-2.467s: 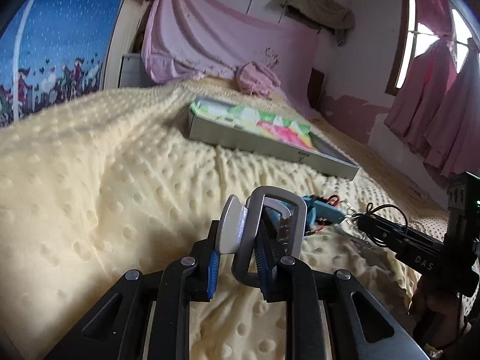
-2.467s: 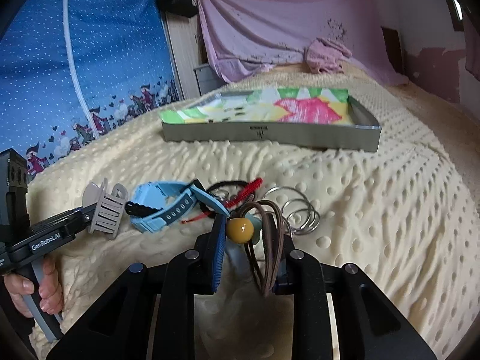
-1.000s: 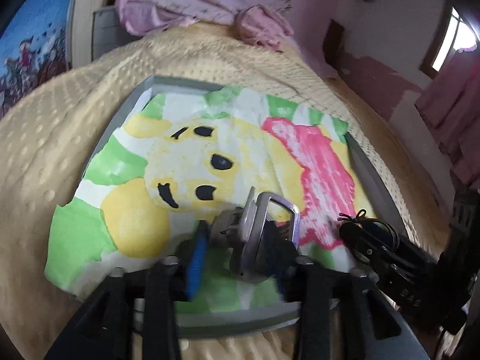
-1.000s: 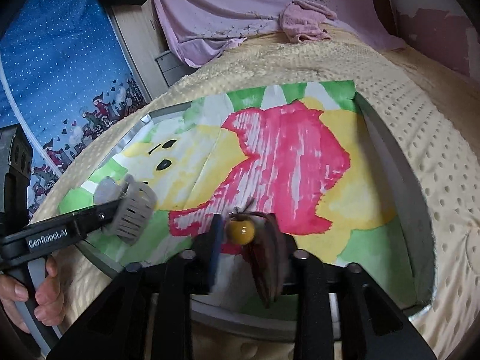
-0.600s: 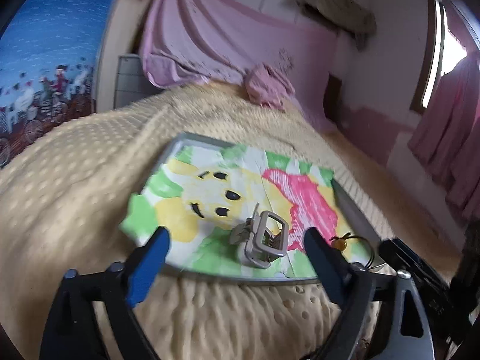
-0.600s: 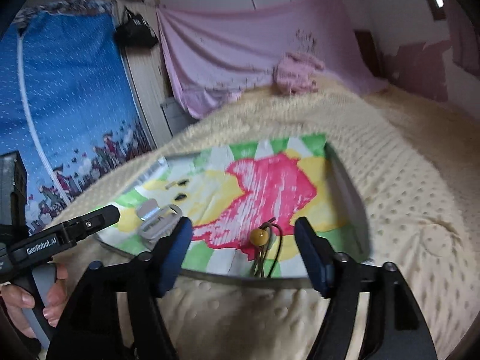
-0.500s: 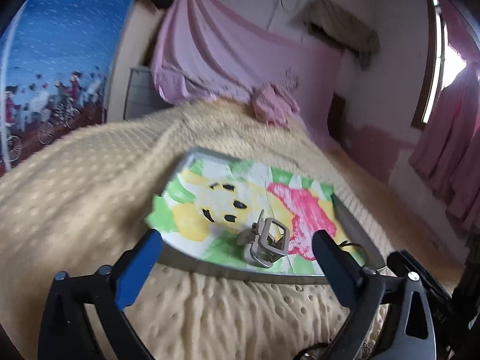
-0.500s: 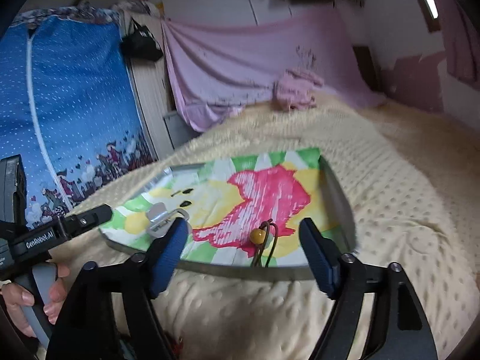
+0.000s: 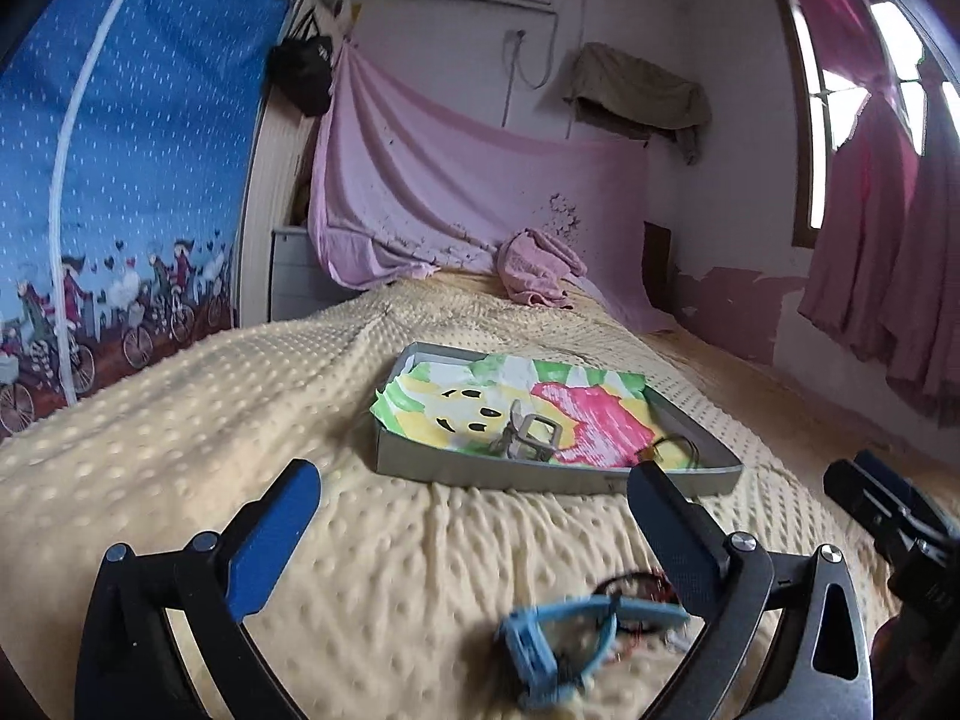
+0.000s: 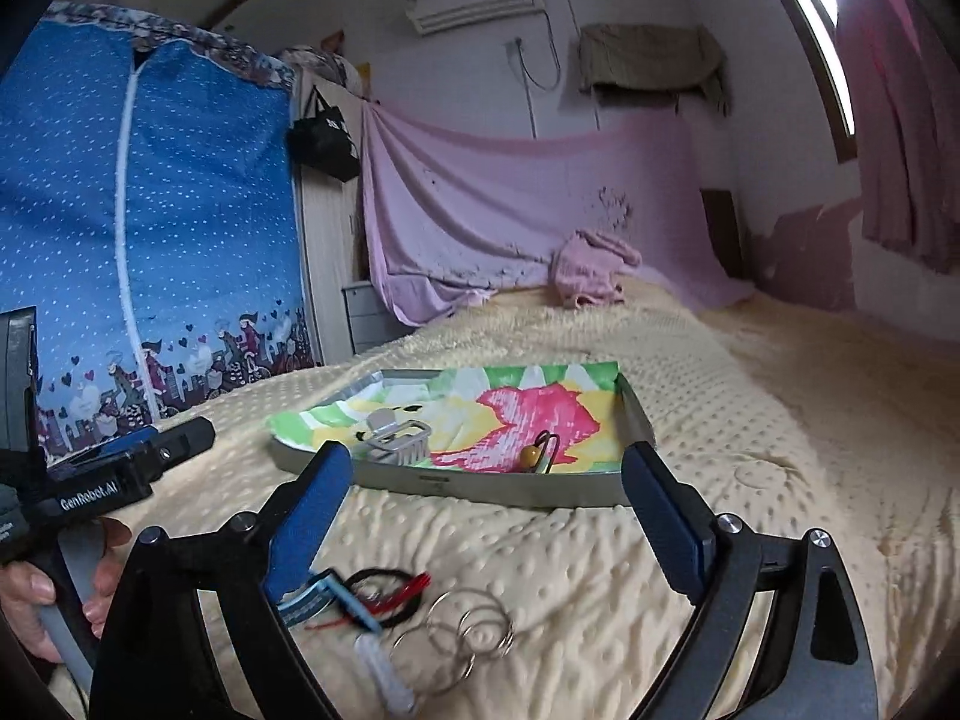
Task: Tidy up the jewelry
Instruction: 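Grasp the blue smartwatch with the left tool while the right tool grasps the small white clip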
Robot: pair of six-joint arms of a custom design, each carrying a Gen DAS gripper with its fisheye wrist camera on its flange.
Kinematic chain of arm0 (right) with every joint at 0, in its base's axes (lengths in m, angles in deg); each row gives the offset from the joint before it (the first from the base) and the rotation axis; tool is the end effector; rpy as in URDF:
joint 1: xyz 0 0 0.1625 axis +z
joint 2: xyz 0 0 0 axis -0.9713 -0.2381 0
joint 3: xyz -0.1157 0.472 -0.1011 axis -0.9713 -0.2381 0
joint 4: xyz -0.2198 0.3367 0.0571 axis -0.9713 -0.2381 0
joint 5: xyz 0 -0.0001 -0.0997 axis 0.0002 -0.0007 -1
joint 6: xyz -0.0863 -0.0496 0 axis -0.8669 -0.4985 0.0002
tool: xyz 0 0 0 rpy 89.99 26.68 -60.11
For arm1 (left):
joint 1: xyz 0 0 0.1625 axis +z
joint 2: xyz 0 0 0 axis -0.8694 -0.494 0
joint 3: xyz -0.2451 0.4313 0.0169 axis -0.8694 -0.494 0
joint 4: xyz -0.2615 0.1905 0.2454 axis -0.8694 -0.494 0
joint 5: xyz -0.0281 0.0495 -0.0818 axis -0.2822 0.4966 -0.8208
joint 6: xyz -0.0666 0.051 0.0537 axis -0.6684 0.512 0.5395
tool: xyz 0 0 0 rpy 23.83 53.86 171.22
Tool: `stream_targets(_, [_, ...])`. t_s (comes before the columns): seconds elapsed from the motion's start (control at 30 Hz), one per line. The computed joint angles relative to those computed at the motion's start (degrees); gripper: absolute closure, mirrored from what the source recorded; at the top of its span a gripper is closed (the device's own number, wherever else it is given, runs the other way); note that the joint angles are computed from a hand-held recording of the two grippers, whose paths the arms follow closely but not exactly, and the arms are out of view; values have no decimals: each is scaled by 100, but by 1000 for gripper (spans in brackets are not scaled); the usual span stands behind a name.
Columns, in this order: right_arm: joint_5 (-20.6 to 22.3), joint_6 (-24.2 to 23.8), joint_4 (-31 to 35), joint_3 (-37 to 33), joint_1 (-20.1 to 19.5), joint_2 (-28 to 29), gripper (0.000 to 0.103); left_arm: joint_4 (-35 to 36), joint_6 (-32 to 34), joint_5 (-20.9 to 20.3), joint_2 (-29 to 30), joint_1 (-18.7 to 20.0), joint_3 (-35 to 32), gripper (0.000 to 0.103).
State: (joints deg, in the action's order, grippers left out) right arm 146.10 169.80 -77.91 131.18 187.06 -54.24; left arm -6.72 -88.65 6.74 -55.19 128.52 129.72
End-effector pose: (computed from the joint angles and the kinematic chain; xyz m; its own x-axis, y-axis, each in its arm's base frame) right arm 0.2730 -0.5223 0.0427 -0.7587 0.2711 0.5923 -0.5629 0.1847 -0.8056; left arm -0.0844 -0.6254 0.2242 -0.7341 0.4265 -0.5284 0.6708 0.3344 -0.6620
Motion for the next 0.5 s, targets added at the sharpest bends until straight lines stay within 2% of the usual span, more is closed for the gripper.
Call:
stream_targets(0.23, [380,-446,-757,427,380,114,14,-213,324,99,-364,42,597,0])
stream_targets(0.37, [594,-493,-780,487,477,159,14,5,405,88,-379,127,623,0])
stream_targets(0.5, [718,-250,-388,408,439,141,14,406,495,23,-273,200,470,0])
